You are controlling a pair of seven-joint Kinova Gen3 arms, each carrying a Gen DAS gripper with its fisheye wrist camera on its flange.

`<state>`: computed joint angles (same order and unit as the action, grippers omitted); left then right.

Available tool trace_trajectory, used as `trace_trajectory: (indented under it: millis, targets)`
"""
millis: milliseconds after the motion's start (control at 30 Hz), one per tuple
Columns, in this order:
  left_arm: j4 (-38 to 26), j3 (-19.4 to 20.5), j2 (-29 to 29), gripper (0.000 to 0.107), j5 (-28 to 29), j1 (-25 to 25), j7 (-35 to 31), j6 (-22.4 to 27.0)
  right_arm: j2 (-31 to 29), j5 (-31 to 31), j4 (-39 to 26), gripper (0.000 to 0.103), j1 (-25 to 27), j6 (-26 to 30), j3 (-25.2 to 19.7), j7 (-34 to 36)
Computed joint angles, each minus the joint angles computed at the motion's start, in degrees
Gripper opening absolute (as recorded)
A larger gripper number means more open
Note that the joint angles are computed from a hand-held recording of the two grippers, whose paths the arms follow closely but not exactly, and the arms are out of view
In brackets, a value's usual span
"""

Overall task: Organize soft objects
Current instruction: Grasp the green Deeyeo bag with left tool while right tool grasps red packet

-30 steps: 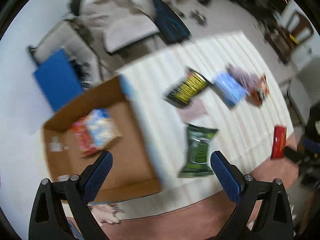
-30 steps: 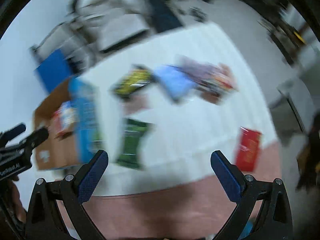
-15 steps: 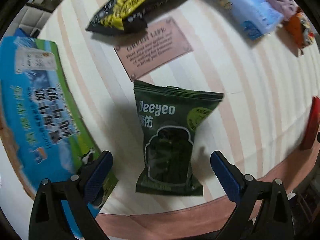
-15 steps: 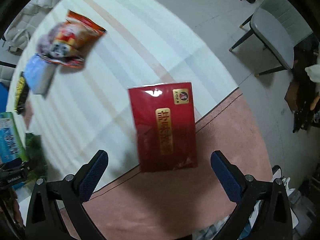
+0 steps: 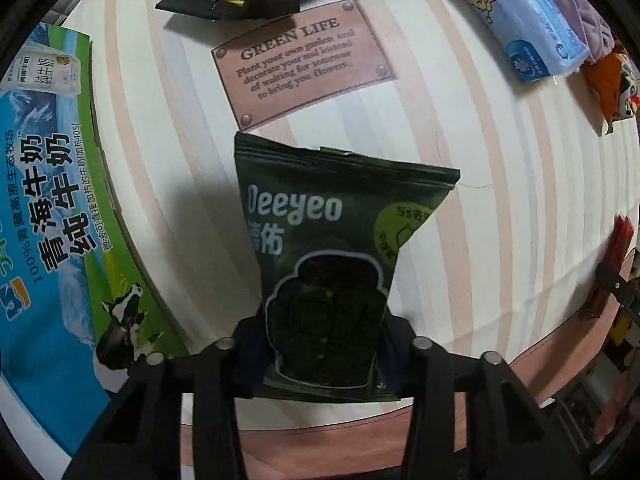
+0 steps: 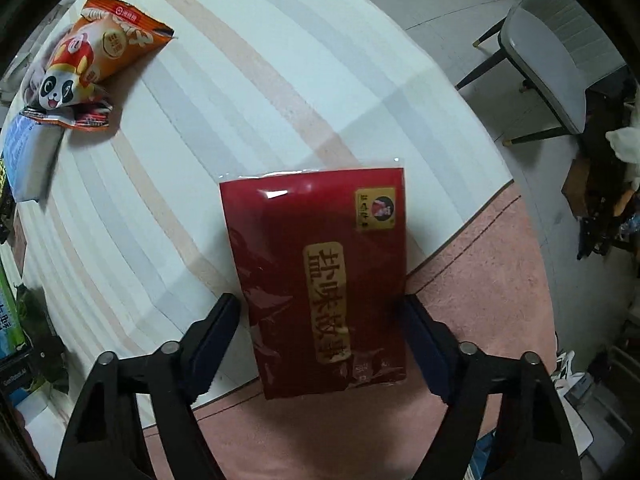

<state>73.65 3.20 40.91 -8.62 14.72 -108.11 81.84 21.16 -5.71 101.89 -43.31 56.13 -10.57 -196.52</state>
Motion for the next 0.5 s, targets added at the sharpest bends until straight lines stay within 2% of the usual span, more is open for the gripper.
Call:
trace_trajectory:
  millis: [33,133,200,333,400,500]
  targets:
    - [1.2,0.0,-0.6,0.038,0.0,0.1,0.2,-0.9,-0.1,0.3,-0.4,0.069,-0.2,0.6,0.1,-0.2]
    - [4.1,-0.4,-2.4,0.034,0.5,0.2,0.8,-2.5,0.6,0.7,-2.1,0.060,-0.1,3.0,0.0,0.6]
    - [2.0,0.3,-2.8,0.033,0.4,-0.2,1.1,-2.3,1.1,1.1,-3.2,0.053,-0.1,4.5,0.1,1.4]
    - [2.7,1.0,-5.9,0.032,2.1,-0.4,0.7,-0.9,0.9,1.7,-4.8,0.039,-0.6,5.6,0.4,1.0]
    - [2.5,1.5,-7.6,0.031,3.1,-1.2,-0.1,-0.4,0.5,1.8,-5.2,0.034,-0.9,5.1,0.3,0.7]
    - [3.6,2.2,-11.1,0.031,6.2,-2.9,-1.7,0.3,0.1,3.3,-7.2,0.032,-1.9,6.1,0.4,-0.2]
